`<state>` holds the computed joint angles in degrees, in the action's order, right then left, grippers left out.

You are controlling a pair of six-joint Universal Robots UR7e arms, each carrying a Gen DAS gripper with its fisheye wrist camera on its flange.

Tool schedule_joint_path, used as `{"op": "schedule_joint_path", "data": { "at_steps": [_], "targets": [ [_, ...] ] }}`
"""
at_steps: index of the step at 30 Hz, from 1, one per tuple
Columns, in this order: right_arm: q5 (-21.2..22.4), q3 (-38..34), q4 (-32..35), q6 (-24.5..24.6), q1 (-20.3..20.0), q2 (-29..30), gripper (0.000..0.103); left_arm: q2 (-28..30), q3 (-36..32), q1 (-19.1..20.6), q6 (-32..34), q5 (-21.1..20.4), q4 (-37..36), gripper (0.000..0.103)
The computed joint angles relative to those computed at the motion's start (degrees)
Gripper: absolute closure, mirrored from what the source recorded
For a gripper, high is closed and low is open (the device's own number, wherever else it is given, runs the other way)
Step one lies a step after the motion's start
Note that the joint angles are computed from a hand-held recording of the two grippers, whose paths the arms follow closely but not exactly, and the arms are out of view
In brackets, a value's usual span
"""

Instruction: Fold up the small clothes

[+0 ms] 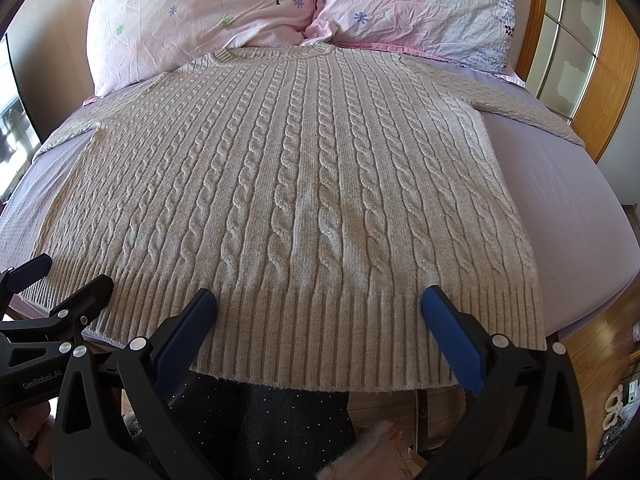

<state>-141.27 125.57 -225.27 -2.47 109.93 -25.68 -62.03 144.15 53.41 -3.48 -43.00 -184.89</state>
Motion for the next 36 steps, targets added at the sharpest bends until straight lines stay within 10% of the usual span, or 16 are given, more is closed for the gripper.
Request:
{"op": "schedule_joint_path", "data": {
  "at_steps": [9, 13, 19, 22, 28, 36],
  "targets": [
    [5.75, -0.94, -14.38, -13.08, -1.84, 3.72, 0.001, 0.99, 0.94, 0.10, 2.46, -0.01, -4.21, 0.002],
    [18.88, 5.33, -11.75, -14.53, -7.45, -4.99, 0.001, -1.09, 0.54, 0.29, 3.08, -1.06, -0.68, 0.002],
    [30.48, 10.94, -14.11, -5.29, -20.81, -25.39, 0.001, -3.39, -1.41, 5.64, 10.26, -13.12, -10.68, 0.002],
    [37.26, 9.93, -11.15, 2.87, -29.68, -33.39, 0.031, -3.05, -3.28, 8.83, 10.84, -17.27, -16.92, 0.002],
    [38.38, 3.44, -2.30, 15.21, -40.87, -39.70, 0.050, -2.56, -7.14, 15.40, 11.08, -25.37, -28.66, 0.002],
    [40.12, -2.77, 3.41, 23.13, -47.07, -38.30, 0.061, -0.86, -11.77, 15.57, 13.64, -15.94, -33.70, 0.002]
  ]
}}
